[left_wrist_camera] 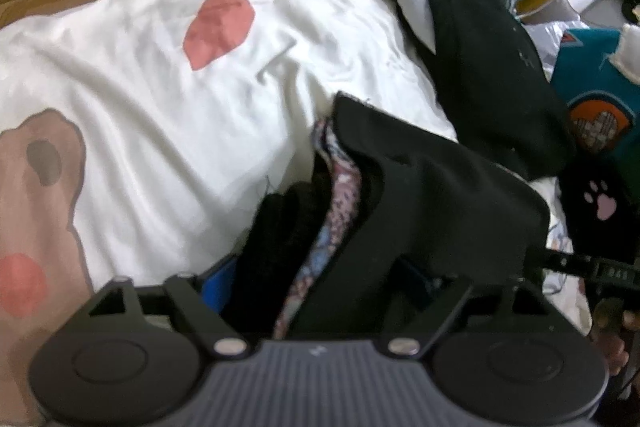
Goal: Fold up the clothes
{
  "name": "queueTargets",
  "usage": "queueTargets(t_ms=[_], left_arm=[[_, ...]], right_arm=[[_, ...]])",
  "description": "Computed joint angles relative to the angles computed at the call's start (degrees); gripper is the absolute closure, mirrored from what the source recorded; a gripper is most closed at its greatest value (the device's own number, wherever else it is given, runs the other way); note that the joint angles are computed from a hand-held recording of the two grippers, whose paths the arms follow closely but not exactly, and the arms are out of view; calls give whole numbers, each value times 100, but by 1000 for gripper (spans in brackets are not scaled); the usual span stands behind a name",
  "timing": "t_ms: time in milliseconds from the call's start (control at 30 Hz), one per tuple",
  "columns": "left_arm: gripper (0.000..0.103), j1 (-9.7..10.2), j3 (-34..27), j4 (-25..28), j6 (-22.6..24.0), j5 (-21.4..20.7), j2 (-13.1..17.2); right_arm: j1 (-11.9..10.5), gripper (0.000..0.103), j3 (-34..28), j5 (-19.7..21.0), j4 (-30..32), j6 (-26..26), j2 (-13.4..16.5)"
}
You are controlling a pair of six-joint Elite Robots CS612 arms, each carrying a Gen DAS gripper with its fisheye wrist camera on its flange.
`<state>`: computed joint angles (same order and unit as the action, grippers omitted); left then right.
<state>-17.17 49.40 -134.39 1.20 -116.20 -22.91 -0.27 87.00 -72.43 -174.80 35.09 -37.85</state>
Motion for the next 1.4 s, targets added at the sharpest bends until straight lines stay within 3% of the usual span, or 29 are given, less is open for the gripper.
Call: queueTargets(t_ms=[100, 233, 400, 600, 867, 1000, 1100, 1167, 1267, 1400], left_arm=[[47, 32, -34, 128, 57, -115, -16], [52, 55, -117, 307, 195, -170, -27], [29, 6, -249, 630, 300, -39, 9], [20, -64, -197, 550, 479, 174, 17], [25, -31, -327, 623, 523, 56, 89], [37, -56, -250, 557, 597, 150, 26], [41, -50, -226, 525, 628, 143, -2], [42, -23, -222, 489, 541, 71, 1], [37, -18, -229, 448, 464, 51, 24], [20, -36, -283, 418, 297, 120, 90]], right_arm=[[4, 52, -2, -4, -30, -27, 1], [30, 52, -2, -114, -97, -182, -1], [20, 52, -20, -119, -71, -78, 24], [35, 52, -43, -236, -112, -66, 51], [51, 52, -35, -330, -150, -43, 52], [52, 53, 42, -413, -415, 124, 42], [65, 53, 103, -606, -621, 265, 29], [51, 53, 99, -529, -594, 291, 36], [36, 53, 69, -326, -492, 267, 55], [54, 54, 11, -202, -364, 74, 84]])
